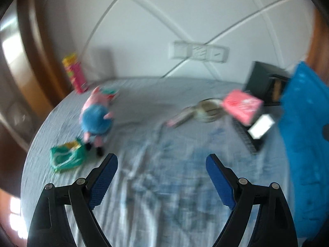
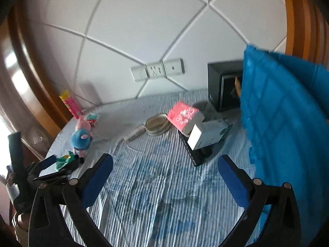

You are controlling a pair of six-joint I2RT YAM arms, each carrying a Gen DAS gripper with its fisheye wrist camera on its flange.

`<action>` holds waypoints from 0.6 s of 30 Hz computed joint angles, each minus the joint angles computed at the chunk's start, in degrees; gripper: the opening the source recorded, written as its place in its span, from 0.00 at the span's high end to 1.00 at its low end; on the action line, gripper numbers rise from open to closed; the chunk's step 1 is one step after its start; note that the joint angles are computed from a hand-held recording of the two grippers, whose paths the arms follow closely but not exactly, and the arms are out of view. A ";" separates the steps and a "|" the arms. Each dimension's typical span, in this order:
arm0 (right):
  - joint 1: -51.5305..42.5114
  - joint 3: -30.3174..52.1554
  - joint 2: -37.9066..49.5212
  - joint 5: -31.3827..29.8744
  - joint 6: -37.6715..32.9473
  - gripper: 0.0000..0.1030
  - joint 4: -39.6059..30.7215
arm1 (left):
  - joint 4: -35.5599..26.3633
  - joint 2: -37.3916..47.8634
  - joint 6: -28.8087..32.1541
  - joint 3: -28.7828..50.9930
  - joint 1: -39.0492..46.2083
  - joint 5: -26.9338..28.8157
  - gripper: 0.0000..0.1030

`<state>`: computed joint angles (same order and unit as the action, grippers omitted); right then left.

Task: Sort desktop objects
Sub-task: 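Withdraw both tools from the crate back over the bed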

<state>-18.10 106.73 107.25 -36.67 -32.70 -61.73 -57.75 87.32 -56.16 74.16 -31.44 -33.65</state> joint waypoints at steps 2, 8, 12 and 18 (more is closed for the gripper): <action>2.82 0.17 2.40 2.83 2.20 0.00 1.85 | 1.54 -3.03 1.20 -5.51 4.81 1.64 0.14; 13.90 -1.12 7.06 7.81 5.00 0.00 5.26 | 8.22 -14.39 8.13 -22.83 23.12 5.87 0.14; 25.42 -2.89 9.47 8.73 9.41 0.00 8.81 | 13.83 -20.08 17.59 -31.88 38.46 10.25 0.14; 41.26 -0.67 15.36 11.11 16.42 0.00 13.92 | 26.08 -18.64 30.55 -39.68 60.43 19.11 0.14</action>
<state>23.16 106.06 122.61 -25.56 -16.28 -47.81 -31.66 68.68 -25.61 34.48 28.99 -14.54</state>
